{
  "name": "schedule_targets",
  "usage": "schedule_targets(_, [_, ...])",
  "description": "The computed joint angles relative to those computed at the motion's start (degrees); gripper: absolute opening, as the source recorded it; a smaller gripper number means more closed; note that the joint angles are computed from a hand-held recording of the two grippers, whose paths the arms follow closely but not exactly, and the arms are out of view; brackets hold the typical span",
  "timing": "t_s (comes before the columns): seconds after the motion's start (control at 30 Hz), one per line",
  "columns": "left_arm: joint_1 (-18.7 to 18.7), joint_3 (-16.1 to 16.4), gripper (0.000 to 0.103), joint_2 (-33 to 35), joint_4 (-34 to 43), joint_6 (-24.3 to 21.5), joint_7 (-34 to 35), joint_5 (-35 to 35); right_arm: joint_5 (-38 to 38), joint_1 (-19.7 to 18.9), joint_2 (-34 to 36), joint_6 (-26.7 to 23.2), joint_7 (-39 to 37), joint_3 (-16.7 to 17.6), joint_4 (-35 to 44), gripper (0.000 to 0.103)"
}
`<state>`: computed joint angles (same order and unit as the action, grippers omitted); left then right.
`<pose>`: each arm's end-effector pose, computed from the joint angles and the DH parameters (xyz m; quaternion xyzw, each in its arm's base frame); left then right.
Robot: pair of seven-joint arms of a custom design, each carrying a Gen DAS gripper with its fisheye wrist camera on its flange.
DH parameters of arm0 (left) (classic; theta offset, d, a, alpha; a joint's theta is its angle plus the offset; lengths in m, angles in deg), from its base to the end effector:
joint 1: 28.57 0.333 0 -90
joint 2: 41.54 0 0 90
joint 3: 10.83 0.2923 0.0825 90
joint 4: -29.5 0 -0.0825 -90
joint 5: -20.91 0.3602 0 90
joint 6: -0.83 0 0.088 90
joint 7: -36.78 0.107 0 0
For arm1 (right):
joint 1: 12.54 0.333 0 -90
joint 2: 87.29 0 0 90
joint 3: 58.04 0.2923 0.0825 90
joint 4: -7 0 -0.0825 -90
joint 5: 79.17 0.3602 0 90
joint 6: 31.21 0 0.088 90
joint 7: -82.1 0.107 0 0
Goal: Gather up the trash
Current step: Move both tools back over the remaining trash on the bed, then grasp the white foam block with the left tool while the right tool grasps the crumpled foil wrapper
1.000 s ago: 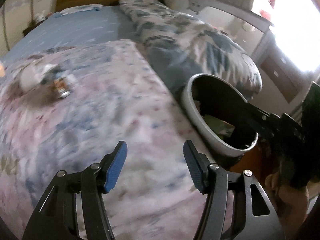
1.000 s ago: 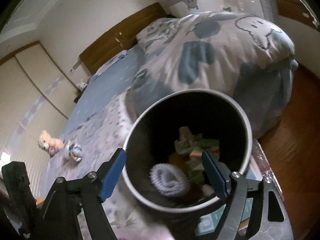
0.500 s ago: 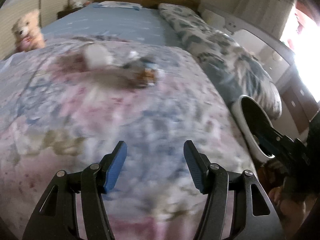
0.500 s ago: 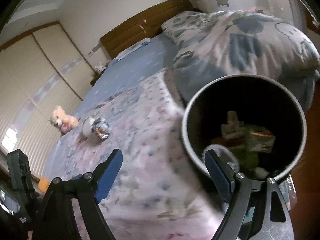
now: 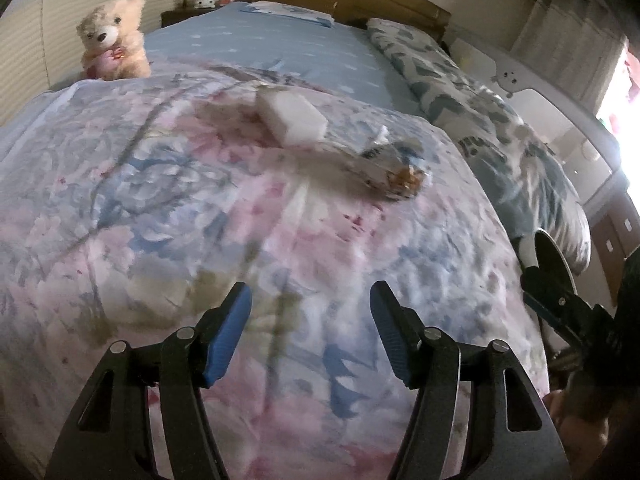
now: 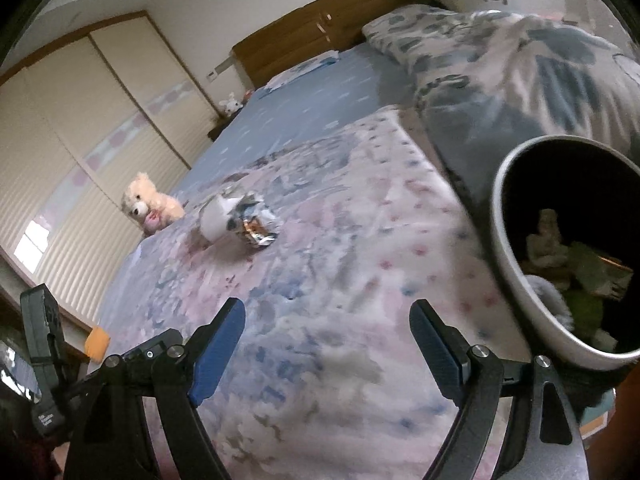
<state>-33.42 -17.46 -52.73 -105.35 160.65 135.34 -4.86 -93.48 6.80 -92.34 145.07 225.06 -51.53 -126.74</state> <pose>0.4951 -0.0822 0.4663 -0.6737 0.6614 -0.3080 0.1172 0.4642 0.2483 0.4610 -0.5693 0.7158 -0.1008 0.3915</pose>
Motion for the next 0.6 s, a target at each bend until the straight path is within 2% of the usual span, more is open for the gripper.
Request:
schedule_targets(0.27, [1.9, -0.14, 0.064, 5.34, 5.49, -0.32, -2.46, 3.89, 9.19, 1.94, 7.0, -0.45, -10.49, 0.33, 7.21, 0.086])
schedule_targets(0.6, [2.73, -0.22, 0.069, 16.35, 17.96, -1.05, -6.86, 11.26, 20.64, -1.75, 15.55, -3.05, -23.05, 5.19, 17.65, 0.086])
